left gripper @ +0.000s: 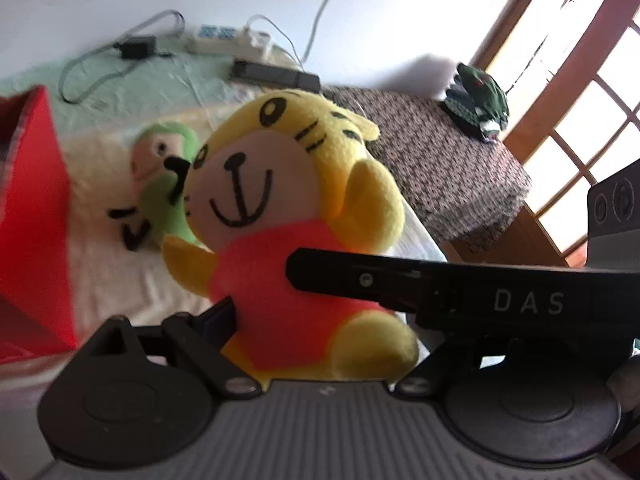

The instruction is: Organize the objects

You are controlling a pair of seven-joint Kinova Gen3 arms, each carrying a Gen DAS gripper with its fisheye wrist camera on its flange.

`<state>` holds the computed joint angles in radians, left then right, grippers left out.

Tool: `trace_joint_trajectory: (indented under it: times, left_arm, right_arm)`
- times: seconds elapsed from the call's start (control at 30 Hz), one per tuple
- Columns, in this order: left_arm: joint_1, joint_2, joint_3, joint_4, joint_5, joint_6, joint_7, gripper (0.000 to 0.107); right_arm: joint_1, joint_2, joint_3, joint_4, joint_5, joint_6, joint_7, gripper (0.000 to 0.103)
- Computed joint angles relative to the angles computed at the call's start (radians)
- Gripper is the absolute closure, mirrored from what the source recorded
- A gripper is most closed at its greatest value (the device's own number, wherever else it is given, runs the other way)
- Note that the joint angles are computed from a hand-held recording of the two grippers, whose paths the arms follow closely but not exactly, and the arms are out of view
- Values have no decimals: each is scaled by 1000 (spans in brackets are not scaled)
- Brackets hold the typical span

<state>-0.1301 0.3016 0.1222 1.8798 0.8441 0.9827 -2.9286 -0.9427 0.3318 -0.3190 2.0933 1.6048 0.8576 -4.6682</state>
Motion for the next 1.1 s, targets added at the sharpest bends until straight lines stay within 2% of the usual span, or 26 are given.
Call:
trace_joint_trajectory:
  times: [0.23, 0.5, 0.6, 0.73, 1.1]
  left_arm:
    - [-46, -67, -34, 44, 71, -7, -79, 20]
    - [-115, -55, -66, -2, 133, 103, -204, 20]
    - [-143, -38, -78, -49, 130, 157, -231, 20]
    - [-189, 3, -87, -121, 130, 219, -257, 20]
    - [-296, 176, -51, -368, 92, 311, -225, 20]
  right_arm:
    - [7, 18, -4, -36, 89, 11, 30, 66]
    - [-41, 43, 20, -154, 12, 86, 197, 66]
    - [-71, 72, 43, -214, -9, 122, 234, 66]
    - [-89, 116, 83, -308, -21, 124, 303, 66]
    - [-110, 264, 211, -589, -88, 34, 469, 66]
